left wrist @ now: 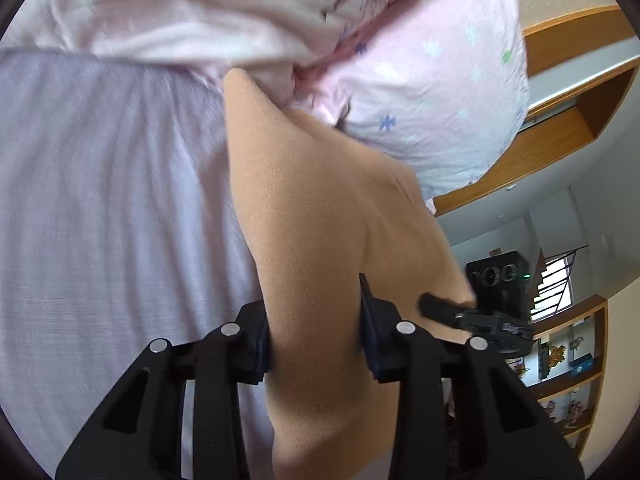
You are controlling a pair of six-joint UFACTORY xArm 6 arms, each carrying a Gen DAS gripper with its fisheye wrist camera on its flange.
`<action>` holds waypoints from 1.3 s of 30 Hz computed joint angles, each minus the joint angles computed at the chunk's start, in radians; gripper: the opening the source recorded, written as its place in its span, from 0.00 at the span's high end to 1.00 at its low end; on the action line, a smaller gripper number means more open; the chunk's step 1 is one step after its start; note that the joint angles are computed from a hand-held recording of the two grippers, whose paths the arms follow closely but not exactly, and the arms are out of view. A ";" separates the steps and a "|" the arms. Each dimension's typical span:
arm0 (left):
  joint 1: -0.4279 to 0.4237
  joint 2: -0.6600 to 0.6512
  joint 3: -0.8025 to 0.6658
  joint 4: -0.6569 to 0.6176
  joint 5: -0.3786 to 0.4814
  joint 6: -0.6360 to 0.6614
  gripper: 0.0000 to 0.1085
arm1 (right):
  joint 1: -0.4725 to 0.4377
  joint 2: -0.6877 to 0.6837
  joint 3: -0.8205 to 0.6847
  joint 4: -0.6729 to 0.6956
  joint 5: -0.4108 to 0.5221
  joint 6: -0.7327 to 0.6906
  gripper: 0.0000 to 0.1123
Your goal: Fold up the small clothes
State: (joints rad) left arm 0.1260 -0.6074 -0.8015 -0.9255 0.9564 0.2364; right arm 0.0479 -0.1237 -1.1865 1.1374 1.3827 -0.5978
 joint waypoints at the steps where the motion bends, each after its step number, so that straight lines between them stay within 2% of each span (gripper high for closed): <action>1: 0.049 -0.042 0.007 0.004 0.035 0.022 0.67 | 0.023 -0.014 -0.004 0.001 0.000 -0.006 0.77; 3: 0.145 -0.107 0.017 -0.007 0.108 0.051 0.67 | 0.069 -0.030 0.001 0.009 0.005 -0.015 0.77; 4: 0.231 -0.161 0.031 -0.019 0.169 0.083 0.67 | 0.096 -0.032 0.007 0.014 0.009 -0.018 0.77; 5: 0.279 -0.193 0.042 -0.015 0.200 0.100 0.66 | 0.128 -0.031 0.013 0.011 0.006 -0.023 0.76; 7: 0.344 -0.256 0.069 0.074 0.222 0.097 0.65 | 0.197 -0.017 0.015 -0.045 -0.023 -0.006 0.71; 8: 0.369 -0.277 0.093 0.135 0.227 0.107 0.63 | 0.242 0.000 0.009 -0.119 -0.043 0.038 0.63; 10: 0.439 -0.293 0.127 0.133 0.293 0.119 0.59 | 0.247 -0.007 0.006 -0.151 -0.043 0.064 0.55; 13: 0.528 -0.334 0.134 0.067 0.359 0.166 0.59 | 0.189 -0.097 0.042 -0.150 -0.099 0.079 0.47; 15: 0.526 -0.364 0.144 0.071 0.343 0.181 0.57 | 0.123 -0.130 0.062 -0.087 -0.148 0.096 0.42; 17: 0.504 -0.371 0.161 0.072 0.317 0.192 0.54 | 0.125 -0.096 0.025 -0.142 -0.202 0.194 0.44; 20: 0.468 -0.383 0.198 0.071 0.276 0.186 0.53 | 0.158 -0.013 -0.038 -0.194 -0.190 0.285 0.57; 22: 0.493 -0.377 0.207 0.049 0.297 0.201 0.53 | 0.186 0.016 -0.042 -0.221 -0.216 0.309 0.75; 23: 0.496 -0.367 0.211 0.038 0.304 0.200 0.53 | 0.202 0.040 -0.058 -0.216 -0.227 0.305 0.95; 25: 0.500 -0.355 0.213 0.025 0.312 0.199 0.52 | 0.205 0.055 -0.069 -0.080 -0.202 0.194 0.95; 27: 0.493 -0.355 0.217 0.027 0.302 0.197 0.52 | 0.225 0.038 -0.060 0.014 -0.220 0.083 0.95; 29: 0.493 -0.346 0.219 0.016 0.301 0.199 0.51 | 0.237 0.068 -0.082 -0.029 -0.238 0.107 0.95; 32: 0.515 -0.366 0.230 0.013 0.322 0.215 0.51 | 0.207 0.066 -0.075 -0.163 -0.231 0.211 0.86; 33: 0.505 -0.374 0.233 0.020 0.308 0.215 0.51 | 0.184 0.040 -0.055 -0.162 -0.225 0.222 0.74; 35: 0.503 -0.381 0.228 0.015 0.297 0.224 0.51 | 0.143 -0.061 0.012 -0.158 -0.287 0.188 0.57; 37: 0.519 -0.420 0.229 0.009 0.274 0.238 0.51 | 0.131 -0.141 0.057 -0.103 -0.319 0.114 0.56; 39: 0.517 -0.462 0.228 0.002 0.250 0.242 0.51 | 0.120 -0.230 0.102 -0.028 -0.264 0.003 0.56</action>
State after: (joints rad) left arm 0.6428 -1.0691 -0.5731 -0.9236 1.2068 0.4784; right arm 0.1678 -0.3540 -1.0849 1.1093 1.1188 -0.5944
